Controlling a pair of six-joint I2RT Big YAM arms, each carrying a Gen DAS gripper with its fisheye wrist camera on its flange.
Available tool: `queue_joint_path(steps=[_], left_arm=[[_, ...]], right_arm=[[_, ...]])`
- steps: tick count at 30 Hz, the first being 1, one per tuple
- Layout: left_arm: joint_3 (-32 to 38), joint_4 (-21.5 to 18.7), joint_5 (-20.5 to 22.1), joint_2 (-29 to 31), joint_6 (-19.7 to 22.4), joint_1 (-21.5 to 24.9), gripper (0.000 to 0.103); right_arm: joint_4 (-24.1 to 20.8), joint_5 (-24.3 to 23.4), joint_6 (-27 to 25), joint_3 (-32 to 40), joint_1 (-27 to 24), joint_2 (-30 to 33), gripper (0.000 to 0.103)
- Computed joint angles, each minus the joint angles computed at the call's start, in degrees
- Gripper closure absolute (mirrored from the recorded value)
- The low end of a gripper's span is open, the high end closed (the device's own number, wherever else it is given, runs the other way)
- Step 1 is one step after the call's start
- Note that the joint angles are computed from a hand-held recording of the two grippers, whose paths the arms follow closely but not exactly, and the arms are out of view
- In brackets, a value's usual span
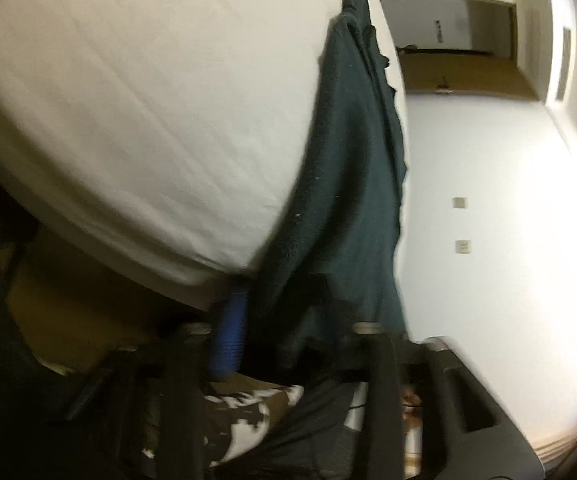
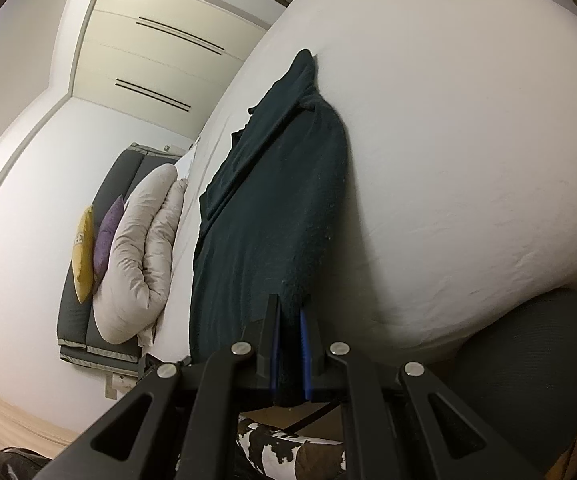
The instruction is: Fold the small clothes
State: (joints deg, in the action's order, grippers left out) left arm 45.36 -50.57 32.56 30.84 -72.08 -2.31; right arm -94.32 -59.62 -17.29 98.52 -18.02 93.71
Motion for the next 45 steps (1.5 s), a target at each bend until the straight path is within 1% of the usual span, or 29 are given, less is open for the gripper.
queue_joint_path(steps=[1, 3, 5, 6, 9, 10, 13, 16, 17, 18, 19, 20, 21, 23, 25, 27, 30, 32, 34, 36, 38, 39, 41, 43, 45], left_arm=[[0.3, 0.0, -0.3, 0.2, 0.3, -0.3, 0.075], [-0.1, 1.1, -0.2, 0.1, 0.0, -0.5, 0.08], [-1.5, 4.1, 0.8, -1.2, -2.5, 0.4, 0.08], [-1.9, 5.2, -0.2, -1.5, -4.0, -0.5, 0.08], [-3.9, 6.9, 0.6, -3.1, -7.2, 1.4, 0.08], [-4.5, 6.9, 0.7, -3.6, -8.1, 1.9, 0.08], [-5.4, 8.4, 0.5, -4.0, -10.0, 1.7, 0.08], [-5.0, 8.4, 0.1, -2.7, -9.1, 0.2, 0.08], [-4.7, 7.8, -0.2, -2.4, -8.4, -0.3, 0.081], [-4.2, 7.0, 0.0, -1.6, -7.0, -0.2, 0.089], [-3.3, 5.6, -0.3, -0.8, -5.3, -0.9, 0.094], [-3.2, 4.9, 0.2, -0.7, -3.9, -0.3, 0.098], [-2.6, 3.9, 1.3, -0.4, -2.0, 1.2, 0.098], [-0.7, 2.5, -0.1, 0.4, 0.9, 0.8, 0.099], [0.5, 3.6, -0.3, 0.2, 1.5, 1.9, 0.099], [1.7, 3.6, -0.6, 0.1, 2.3, 3.3, 0.099], [3.2, 5.0, 0.8, -0.2, 2.6, 7.5, 0.099], [4.2, 6.9, 1.7, 0.0, 1.9, 9.4, 0.099], [5.5, 7.6, 1.8, 1.0, 2.9, 9.9, 0.099], [6.6, 8.5, 2.8, 2.4, 3.3, 10.5, 0.099], [7.9, 8.2, 2.7, 3.5, 3.9, 9.7, 0.099], [8.1, 8.0, 3.6, 4.0, 4.2, 10.2, 0.099], [8.5, 9.0, 3.4, 5.2, 3.1, 9.2, 0.099], [9.7, 9.3, 3.1, 6.9, 3.2, 9.0, 0.099], [11.0, 10.4, 2.9, 9.2, 4.0, 9.4, 0.099]], right_arm=[[0.0, -0.2, 0.1, 0.0, -0.1, 0.1, 0.094], [-0.1, -0.7, 0.1, -0.4, -0.5, 0.1, 0.094], [-0.1, -1.0, 0.2, -0.6, -0.8, 0.2, 0.094], [-0.1, -1.3, 0.3, -0.6, -1.0, 0.3, 0.094], [-0.2, -2.1, 0.7, -0.6, -1.5, 0.5, 0.094], [-0.1, -2.2, 1.0, -0.6, -1.6, 0.6, 0.094], [0.3, -2.5, 1.6, -0.7, -1.7, 0.6, 0.094], [0.8, -2.2, 2.3, -0.8, -1.5, 0.6, 0.094], [0.8, -2.1, 2.3, -1.0, -1.4, 0.6, 0.094], [0.7, -2.1, 2.2, -0.9, -1.5, 0.6, 0.094], [0.8, -2.0, 2.2, -0.9, -1.5, 0.6, 0.094], [0.8, -1.9, 2.1, -1.1, -1.5, 0.5, 0.094], [0.8, -1.8, 2.0, -1.2, -1.5, 0.4, 0.094], [0.7, -1.7, 1.8, -1.2, -1.5, 0.2, 0.094], [0.8, -1.7, 1.7, -1.1, -1.4, 0.1, 0.094], [1.1, -1.8, 2.0, -1.0, -1.2, 0.0, 0.094], [1.6, -2.4, 2.7, -0.9, -1.2, -0.1, 0.094], [1.7, -3.7, 3.2, -0.8, -1.3, 0.0, 0.094], [0.9, -4.6, 2.8, 0.1, -1.0, 0.3, 0.094], [-0.1, -3.0, 2.1, 1.8, -0.1, 0.9, 0.094], [-0.8, -2.5, 2.0, 3.3, 0.6, 1.8, 0.094], [-1.0, -3.0, 2.3, 4.2, 0.9, 2.3, 0.094], [-1.6, -3.8, 2.7, 6.5, 1.7, 3.6, 0.094], [-2.2, -4.5, 3.0, 10.5, 3.1, 5.7, 0.094], [-1.9, -4.7, 4.8, 15.5, 4.7, 8.2, 0.094]])
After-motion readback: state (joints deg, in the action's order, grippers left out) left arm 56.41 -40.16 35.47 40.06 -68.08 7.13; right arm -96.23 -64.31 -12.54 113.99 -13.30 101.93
